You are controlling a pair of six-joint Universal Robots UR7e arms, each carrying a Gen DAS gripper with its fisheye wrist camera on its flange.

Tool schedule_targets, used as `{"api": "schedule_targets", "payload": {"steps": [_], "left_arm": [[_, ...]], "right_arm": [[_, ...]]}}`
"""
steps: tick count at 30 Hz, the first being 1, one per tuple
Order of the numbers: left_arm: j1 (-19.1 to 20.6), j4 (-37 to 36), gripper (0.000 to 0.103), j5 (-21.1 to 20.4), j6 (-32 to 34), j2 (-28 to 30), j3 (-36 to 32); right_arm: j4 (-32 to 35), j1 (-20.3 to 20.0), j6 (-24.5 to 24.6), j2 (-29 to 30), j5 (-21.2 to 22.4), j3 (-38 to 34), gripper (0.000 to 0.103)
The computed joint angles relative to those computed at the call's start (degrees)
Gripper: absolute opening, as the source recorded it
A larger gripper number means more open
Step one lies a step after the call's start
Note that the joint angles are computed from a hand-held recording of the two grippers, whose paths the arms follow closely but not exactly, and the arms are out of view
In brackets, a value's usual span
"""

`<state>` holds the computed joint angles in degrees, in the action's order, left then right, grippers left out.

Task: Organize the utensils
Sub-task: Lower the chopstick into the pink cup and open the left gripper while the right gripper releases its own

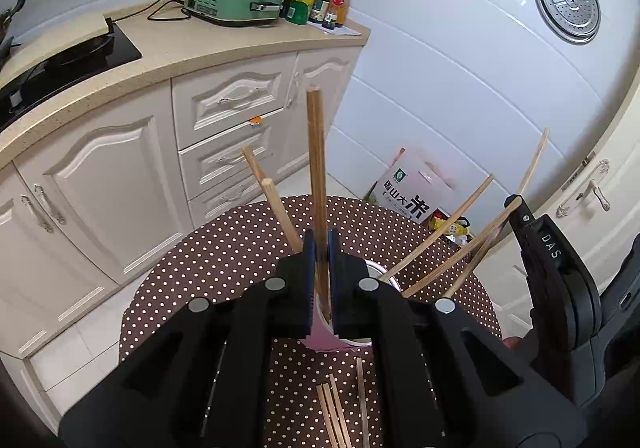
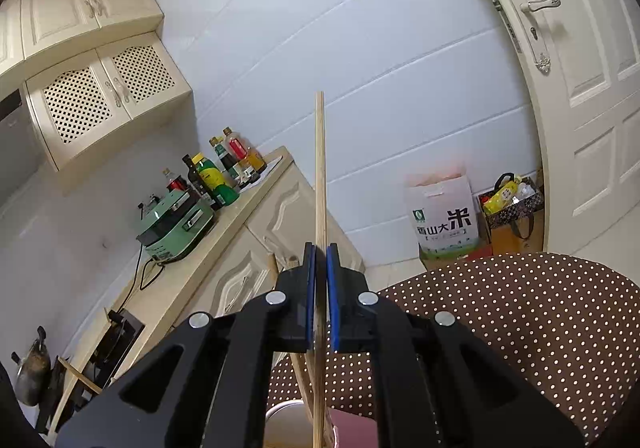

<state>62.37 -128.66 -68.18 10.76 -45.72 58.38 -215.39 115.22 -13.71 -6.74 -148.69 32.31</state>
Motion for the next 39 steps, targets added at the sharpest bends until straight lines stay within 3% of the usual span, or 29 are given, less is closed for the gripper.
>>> {"api": "schedule_targets", "payload": {"steps": [8, 11, 14, 18, 23, 31, 34, 36, 39], "left_arm": [[0.73, -2.95, 0.007, -1.87, 2.85, -0.40, 2.47], [0.84, -4.49, 0.007, -2.52, 4.08, -0.91, 3.73], [1.03, -5.75, 0.007, -3.15, 5.28, -1.33, 4.88], [1.10, -8.79, 0.007, -3.41, 8.04, -1.95, 6.80], [1.44, -10.18, 0.008, -4.25, 8.64, -2.31, 7.71], [1.21, -10.30, 0.011, -1.67, 7.51, -3.32, 9.87], [0.97, -6.42, 0.028, 0.79, 6.41, -3.45, 9.66], [0.84, -7.44, 0.046, 1.75, 5.56, -4.03, 10.75], [0.72, -8.90, 0.050, 1.98, 4.19, -5.49, 12.78]], "right_arm": [[-3.76, -0.56, -9.18, 7.86, 1.80, -13.65, 0.004], [-5.72, -0.79, -8.51, 7.57, 2.48, -11.48, 0.004], [-5.82, -0.75, -11.73, 9.92, 2.49, -14.63, 0.004], [-6.30, -0.62, -12.19, 9.13, 2.46, -10.10, 0.004], [-5.73, -0.38, -10.67, 4.26, 2.31, 2.09, 0.005], [5.52, -0.58, -2.21, -5.73, 4.31, 20.60, 0.006], [8.93, -0.76, 2.06, -9.23, 5.56, 26.06, 0.008], [10.39, -0.60, 3.49, -11.17, 5.53, 28.89, 0.011], [12.11, -0.29, 4.62, -13.42, 5.12, 32.34, 0.014]]}}
